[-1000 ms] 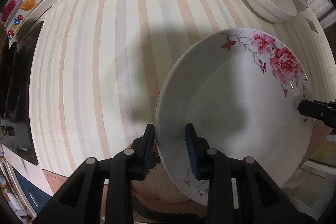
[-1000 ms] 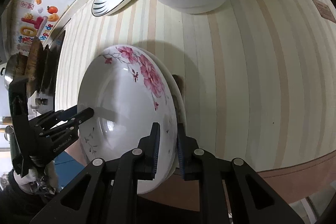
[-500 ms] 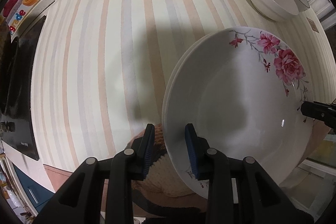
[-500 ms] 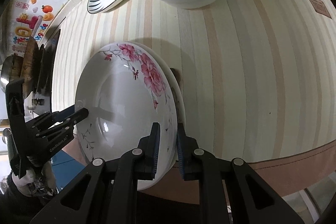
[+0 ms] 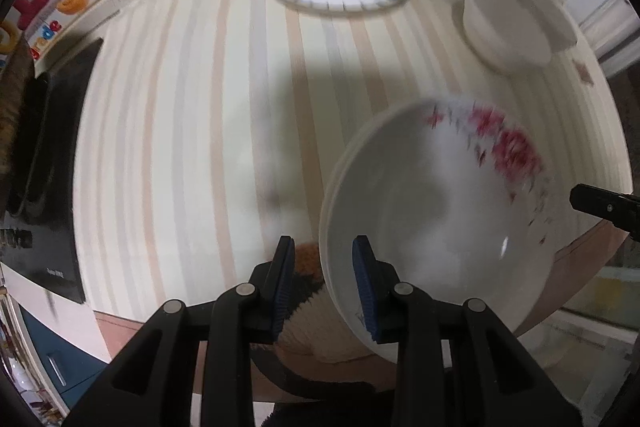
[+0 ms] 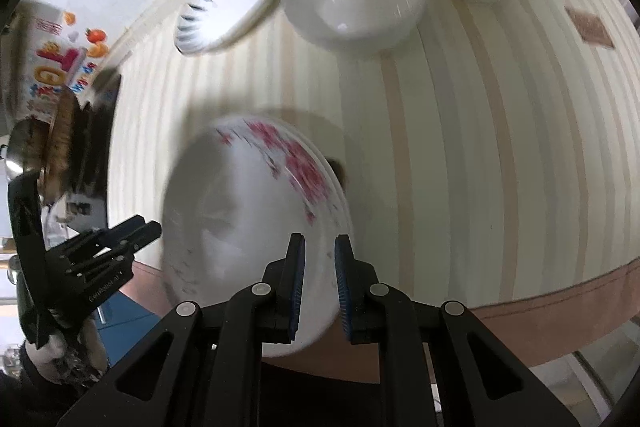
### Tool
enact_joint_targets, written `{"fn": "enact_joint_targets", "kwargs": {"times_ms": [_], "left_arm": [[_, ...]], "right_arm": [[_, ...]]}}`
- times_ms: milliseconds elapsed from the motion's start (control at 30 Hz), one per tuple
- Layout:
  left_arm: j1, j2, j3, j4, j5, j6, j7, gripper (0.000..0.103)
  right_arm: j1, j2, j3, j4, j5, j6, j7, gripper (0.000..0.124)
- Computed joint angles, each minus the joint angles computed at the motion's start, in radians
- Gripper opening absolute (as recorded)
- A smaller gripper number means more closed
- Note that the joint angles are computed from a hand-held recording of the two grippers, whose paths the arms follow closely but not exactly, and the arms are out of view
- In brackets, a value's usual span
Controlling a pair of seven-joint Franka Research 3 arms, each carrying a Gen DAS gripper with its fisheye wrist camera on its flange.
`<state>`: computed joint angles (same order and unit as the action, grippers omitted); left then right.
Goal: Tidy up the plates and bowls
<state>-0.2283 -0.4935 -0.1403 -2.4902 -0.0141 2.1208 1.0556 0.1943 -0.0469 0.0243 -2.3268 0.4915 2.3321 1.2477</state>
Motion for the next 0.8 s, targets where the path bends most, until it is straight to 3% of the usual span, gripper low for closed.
{"fn": "enact_joint_targets", "kwargs": {"times_ms": [133,300,433,533,800], "left_arm": [[0.036,0.024,0.018,0.065,0.029,0.028,0.003,0.028],[0.107,0.167,0.028,0.205,0.091,0.099,-0.018,0.029],[0.166,0.350,0.058,0.344,0.092,0.149,0.005,0.029],[0.199,0.481,0.073,0.454,-0.011,0.127,0.089,0.029],[0.259,0.713,0.034,0.643,-0.024,0.080,0.166,0.029]], "right_arm": [[0.006,0.036,0.001,0.104,0.063,-0.031,-0.030,0.018],[0.012,0.183,0.020,0.333,0.113,-0.049,-0.001,0.027],[0.026,0.368,0.028,0.571,0.039,-0.053,0.102,0.027],[0.067,0.508,0.013,0.746,-0.099,-0.057,0.215,0.027],[0.106,0.823,0.007,1.168,-0.263,-0.246,0.354,0.027]]}}
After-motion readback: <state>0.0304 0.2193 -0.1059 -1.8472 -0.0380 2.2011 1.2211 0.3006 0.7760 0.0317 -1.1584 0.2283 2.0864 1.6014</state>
